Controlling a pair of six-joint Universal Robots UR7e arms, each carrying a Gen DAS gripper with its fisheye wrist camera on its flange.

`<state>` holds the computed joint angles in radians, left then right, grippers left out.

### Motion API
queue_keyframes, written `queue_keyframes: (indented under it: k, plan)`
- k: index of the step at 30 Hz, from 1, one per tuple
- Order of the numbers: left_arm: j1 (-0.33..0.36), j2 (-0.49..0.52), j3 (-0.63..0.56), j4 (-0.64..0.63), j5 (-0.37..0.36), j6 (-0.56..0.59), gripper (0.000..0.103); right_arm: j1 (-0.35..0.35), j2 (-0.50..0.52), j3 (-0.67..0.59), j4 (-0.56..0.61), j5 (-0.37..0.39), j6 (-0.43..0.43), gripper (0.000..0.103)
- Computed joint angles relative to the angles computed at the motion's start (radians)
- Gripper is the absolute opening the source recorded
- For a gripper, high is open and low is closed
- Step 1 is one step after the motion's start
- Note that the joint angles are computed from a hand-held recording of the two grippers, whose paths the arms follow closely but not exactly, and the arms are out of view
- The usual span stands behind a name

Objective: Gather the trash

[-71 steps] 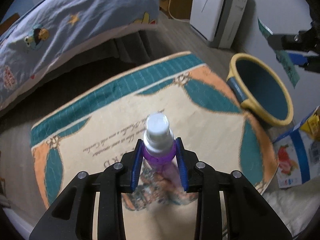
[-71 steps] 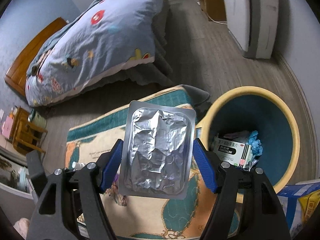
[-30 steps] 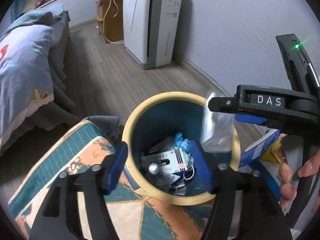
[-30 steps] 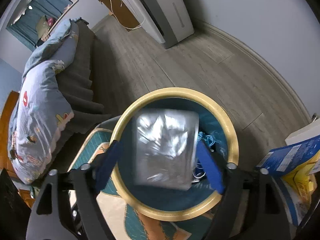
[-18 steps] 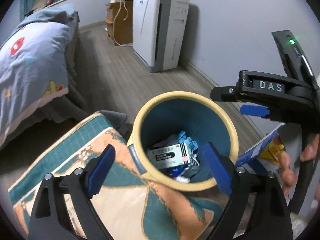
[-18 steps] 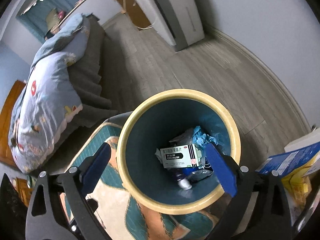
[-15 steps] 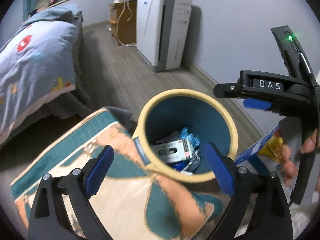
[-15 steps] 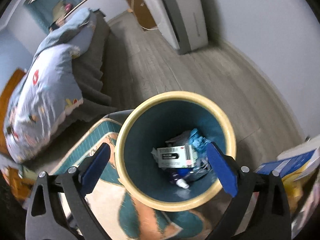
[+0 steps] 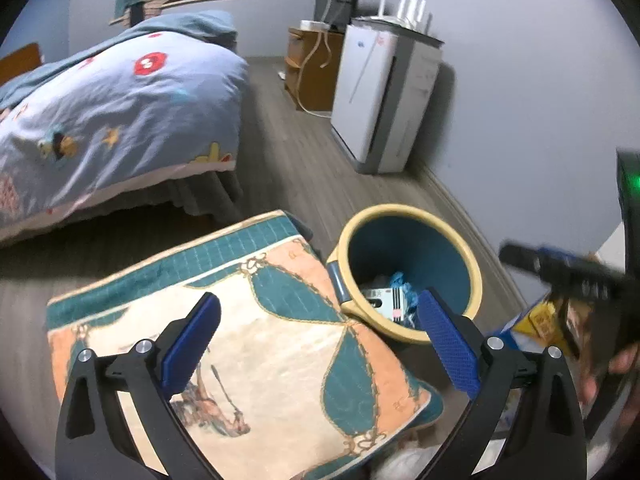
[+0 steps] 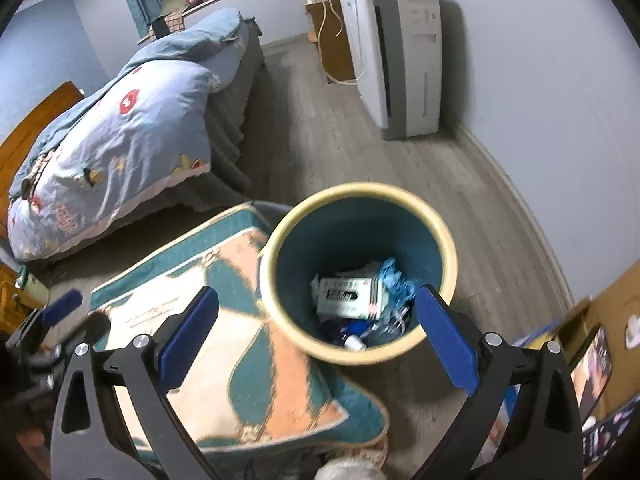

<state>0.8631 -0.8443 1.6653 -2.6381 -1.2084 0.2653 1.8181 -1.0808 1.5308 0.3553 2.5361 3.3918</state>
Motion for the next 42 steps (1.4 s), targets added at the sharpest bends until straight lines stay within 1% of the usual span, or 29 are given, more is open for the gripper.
queue_keyframes:
  k: [2,7,9,11,13,15,17,18,22,26,34,42]
  plan:
    - [0.001,-0.005,0.004,-0.003,0.012,-0.005,0.098,0.012,-0.001,0.017,-0.003,0.002,0.021,0.097]
    - [-0.008,-0.009,0.028,-0.021,0.069,0.019,0.098,0.048,0.030,0.025,0.030,0.076,0.096,0.097]
    - [-0.010,-0.009,0.035,-0.022,0.082,0.031,0.098,0.054,0.038,0.025,0.030,0.094,0.108,0.097]
    - [-0.011,-0.011,0.043,-0.016,0.080,0.032,0.098,0.059,0.040,0.027,0.024,0.104,0.103,0.097]
    - [-0.013,-0.014,0.056,-0.030,0.078,0.045,0.098,0.065,0.033,0.035,-0.002,0.093,0.076,0.097]
    - [-0.019,-0.011,0.066,-0.049,0.090,0.064,0.098,0.070,0.029,0.040,-0.025,0.094,0.045,0.097]
    - [-0.027,-0.002,0.077,-0.073,0.120,0.084,0.098,0.073,0.027,0.039,-0.041,0.101,0.007,0.097]
    - [-0.031,0.003,0.079,-0.081,0.131,0.087,0.098,0.073,0.025,0.040,-0.042,0.101,0.001,0.097]
    - [-0.032,0.022,0.074,-0.089,0.134,0.079,0.098,0.065,0.015,0.043,-0.046,0.088,-0.022,0.097]
    - [-0.031,0.050,0.056,-0.071,0.150,0.083,0.098,0.066,0.004,0.049,-0.072,0.115,-0.074,0.097]
    - [-0.036,0.095,0.036,-0.073,0.157,0.072,0.098,0.047,-0.022,0.058,-0.073,0.113,-0.076,0.097]
    - [-0.041,0.113,0.032,-0.067,0.159,0.071,0.098,0.040,-0.034,0.063,-0.070,0.096,-0.075,0.097]
